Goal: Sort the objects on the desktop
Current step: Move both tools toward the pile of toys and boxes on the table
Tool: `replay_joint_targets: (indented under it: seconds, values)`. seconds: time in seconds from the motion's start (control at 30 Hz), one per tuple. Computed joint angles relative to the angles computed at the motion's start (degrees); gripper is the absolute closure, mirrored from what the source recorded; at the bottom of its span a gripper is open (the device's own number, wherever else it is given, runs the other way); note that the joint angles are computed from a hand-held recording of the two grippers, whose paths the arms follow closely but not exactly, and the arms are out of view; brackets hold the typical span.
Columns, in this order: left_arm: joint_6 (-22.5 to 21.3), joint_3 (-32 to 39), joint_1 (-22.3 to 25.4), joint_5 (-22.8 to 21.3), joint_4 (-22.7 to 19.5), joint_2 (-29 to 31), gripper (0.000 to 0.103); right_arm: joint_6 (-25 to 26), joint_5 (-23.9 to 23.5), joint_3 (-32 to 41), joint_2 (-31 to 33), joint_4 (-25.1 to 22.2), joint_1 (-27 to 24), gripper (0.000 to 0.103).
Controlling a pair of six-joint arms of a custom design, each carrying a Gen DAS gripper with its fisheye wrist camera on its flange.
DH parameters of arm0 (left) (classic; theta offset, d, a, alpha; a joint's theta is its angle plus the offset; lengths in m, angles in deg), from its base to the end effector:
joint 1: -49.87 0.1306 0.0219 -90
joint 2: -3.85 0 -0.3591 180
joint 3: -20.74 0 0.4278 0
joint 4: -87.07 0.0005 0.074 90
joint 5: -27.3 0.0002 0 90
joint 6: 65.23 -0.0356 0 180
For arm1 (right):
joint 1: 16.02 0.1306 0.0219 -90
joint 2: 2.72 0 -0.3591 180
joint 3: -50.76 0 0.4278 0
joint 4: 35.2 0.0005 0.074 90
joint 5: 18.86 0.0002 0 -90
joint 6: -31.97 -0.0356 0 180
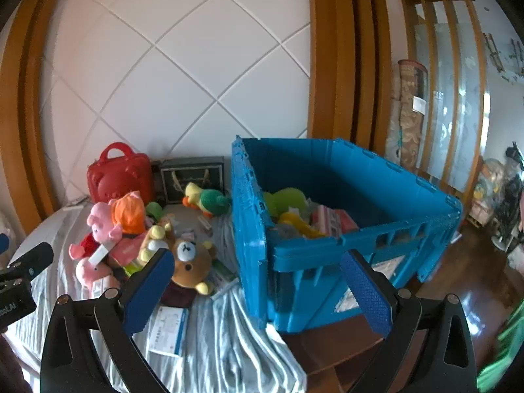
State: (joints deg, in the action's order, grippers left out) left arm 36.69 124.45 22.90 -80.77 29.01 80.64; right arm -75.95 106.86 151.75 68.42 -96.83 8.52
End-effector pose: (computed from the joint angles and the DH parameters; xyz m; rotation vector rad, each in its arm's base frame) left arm 0.3733 -0.1781 0.6179 0.0873 2.0839 -0.0787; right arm 0.3402 0.1319 0.6290 0.2411 2.0036 -0.1961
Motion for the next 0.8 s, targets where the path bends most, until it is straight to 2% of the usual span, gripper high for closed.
replay_joint_targets:
  seconds: [0.8]
  values:
    - [1.0, -0.5, 0.0, -0.3, -0.3, -0.3, 0.000, 0.7, -0.1, 0.2, -0.2, -0.5, 0.1, 0.000]
